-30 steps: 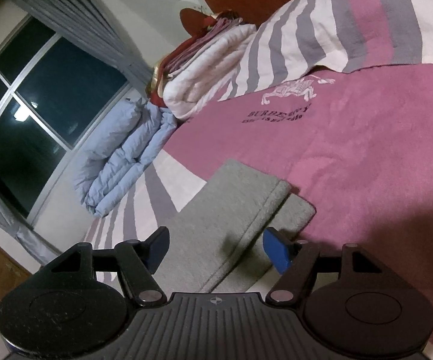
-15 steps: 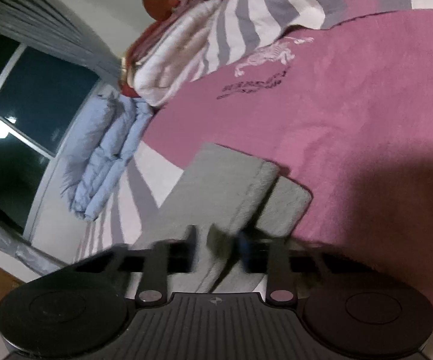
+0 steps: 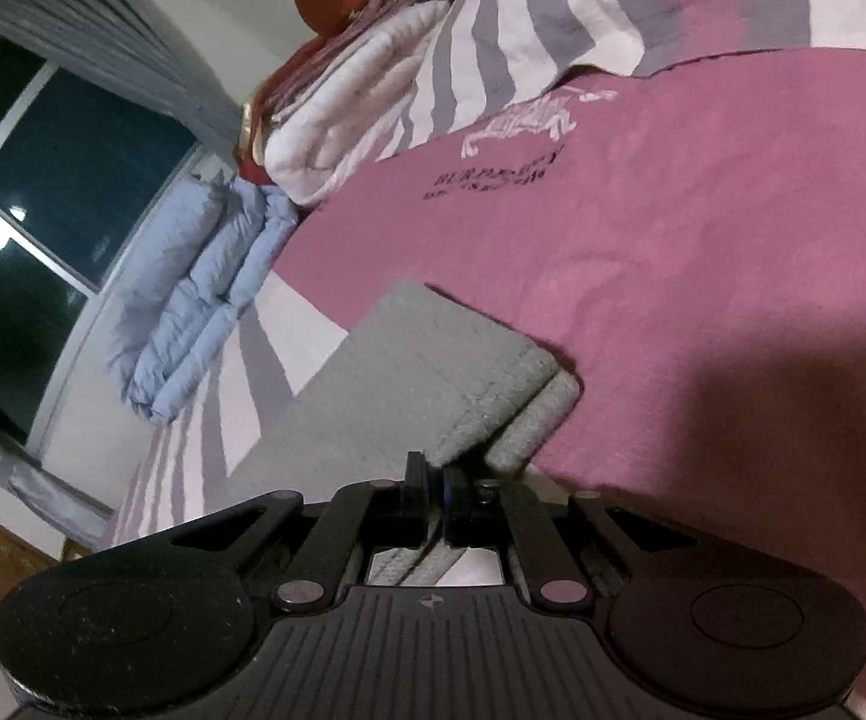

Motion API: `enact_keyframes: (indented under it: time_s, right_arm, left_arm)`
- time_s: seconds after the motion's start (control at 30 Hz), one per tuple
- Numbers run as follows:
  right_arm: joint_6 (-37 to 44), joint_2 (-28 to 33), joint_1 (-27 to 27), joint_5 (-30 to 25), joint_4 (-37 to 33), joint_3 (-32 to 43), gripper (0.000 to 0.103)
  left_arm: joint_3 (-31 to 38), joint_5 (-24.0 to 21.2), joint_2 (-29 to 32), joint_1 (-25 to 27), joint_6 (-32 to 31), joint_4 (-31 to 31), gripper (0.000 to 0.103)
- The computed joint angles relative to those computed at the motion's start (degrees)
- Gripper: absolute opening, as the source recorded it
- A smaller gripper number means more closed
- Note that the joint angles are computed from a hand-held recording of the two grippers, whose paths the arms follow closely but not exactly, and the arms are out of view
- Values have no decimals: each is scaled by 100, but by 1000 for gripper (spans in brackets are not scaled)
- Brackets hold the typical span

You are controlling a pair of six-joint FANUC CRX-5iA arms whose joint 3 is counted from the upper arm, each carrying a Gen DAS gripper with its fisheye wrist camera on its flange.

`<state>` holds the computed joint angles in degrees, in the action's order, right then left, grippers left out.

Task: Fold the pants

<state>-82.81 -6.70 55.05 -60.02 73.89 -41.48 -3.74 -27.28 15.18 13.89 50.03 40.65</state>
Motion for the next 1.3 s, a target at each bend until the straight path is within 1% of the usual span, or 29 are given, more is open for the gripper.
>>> enact_keyframes:
  time_s: [0.03, 0.13, 0.2, 0.23, 0.27, 0.3, 0.33, 0.37, 0.4, 0.5, 0.57, 0.6, 0.63, 0.67, 0.7, 0.73, 0.77, 0.8, 0.83, 0.87, 0.9, 0.93, 1.0, 1.03, 1.1, 1.13, 1.17, 1.27, 1.3]
  right_arm:
    - [-61, -15, -30, 74, 14, -12, 5]
    - [-75, -38, 104, -67, -39, -15, 6]
    - [19, -19, 281, -310, -33, 6, 15]
    - [96, 34, 307, -374, -34, 75, 17]
    - [45, 25, 376, -453, 30, 36, 20]
    - [-15, 11, 407, -482, 117, -12, 24]
    - [16, 24, 404, -494, 137, 6, 25]
    - [72, 35, 437, -537, 94, 28, 28]
    - [73, 43, 434, -539, 106, 39, 29]
    - [25, 77, 356, -432, 212, 66, 30]
    - [-23, 100, 309, -382, 285, 78, 30]
    - [-51, 117, 289, -351, 304, 89, 31]
    - [-61, 132, 268, -316, 298, 107, 31]
    - [-94, 150, 254, -296, 298, 120, 31]
    - [-150, 168, 252, -292, 295, 130, 31]
    - [-160, 184, 272, -341, 261, 152, 31]
    - [-155, 206, 294, -408, 247, 176, 31]
    - [-144, 209, 308, -450, 251, 181, 31]
    - [-150, 209, 332, -505, 225, 182, 31]
    - [-206, 211, 380, -592, 184, 173, 31]
    - [-304, 193, 440, -684, 132, 143, 31]
    - [-391, 166, 490, -742, 106, 104, 31]
    - [-528, 143, 664, -1009, -24, 67, 31]
    - [-621, 121, 750, -1126, -79, 35, 31]
    - [-858, 49, 918, -1321, -190, -69, 31]
    - [-899, 7, 956, -1324, -226, -117, 31]
    - [-880, -19, 977, -1317, -284, -141, 31]
    - [-1138, -55, 948, -1287, -169, -265, 31]
    - [-1204, -52, 913, -1268, -117, -285, 31]
  left_arm:
    - [23, -62, 21, 21, -29, 61, 60]
    - [39, -141, 53, 48, -100, 195, 60]
    - [29, -153, 60, 57, -109, 262, 59]
    - [15, -144, 58, 59, -92, 317, 56]
    - [-31, -90, 40, 60, -77, 397, 49]
    - [-93, -38, 21, 65, -93, 545, 47]
    - [-185, 13, 1, 69, -183, 819, 41]
    - [-331, 89, -30, 58, -433, 1270, 36]
    - [-441, 139, -57, 50, -627, 1607, 34]
    - [-566, 181, -110, 55, -793, 1838, 32]
    - [-407, -25, -1, 107, -583, 1651, 34]
    - [-188, -302, 129, 179, -325, 1431, 36]
    - [49, -518, 251, 234, -79, 1182, 34]
    - [180, -520, 290, 241, -29, 1001, 26]
    - [256, -455, 288, 235, 2, 860, 21]
    - [224, -343, 255, 221, -82, 945, 18]
    - [164, -194, 204, 195, -212, 1045, 17]
    - [156, -141, 179, 181, -287, 983, 17]
    - [256, -184, 200, 191, -117, 621, 17]
    - [446, -365, 269, 222, 238, 97, 17]
    - [495, -418, 296, 228, 333, -127, 17]
    - [429, -355, 275, 219, 213, -91, 18]
    - [364, -325, 222, 209, 136, -34, 23]
    - [272, -279, 162, 216, 71, 128, 26]
    - [108, -175, -2, 230, 60, 218, 28]
    - [-63, 1, -138, 206, -57, 315, 27]
    - [-274, 250, -278, 145, -286, 499, 32]
    - [-542, 629, -533, -15, -429, 452, 44]
    - [-708, 786, -628, -108, -634, 678, 48]
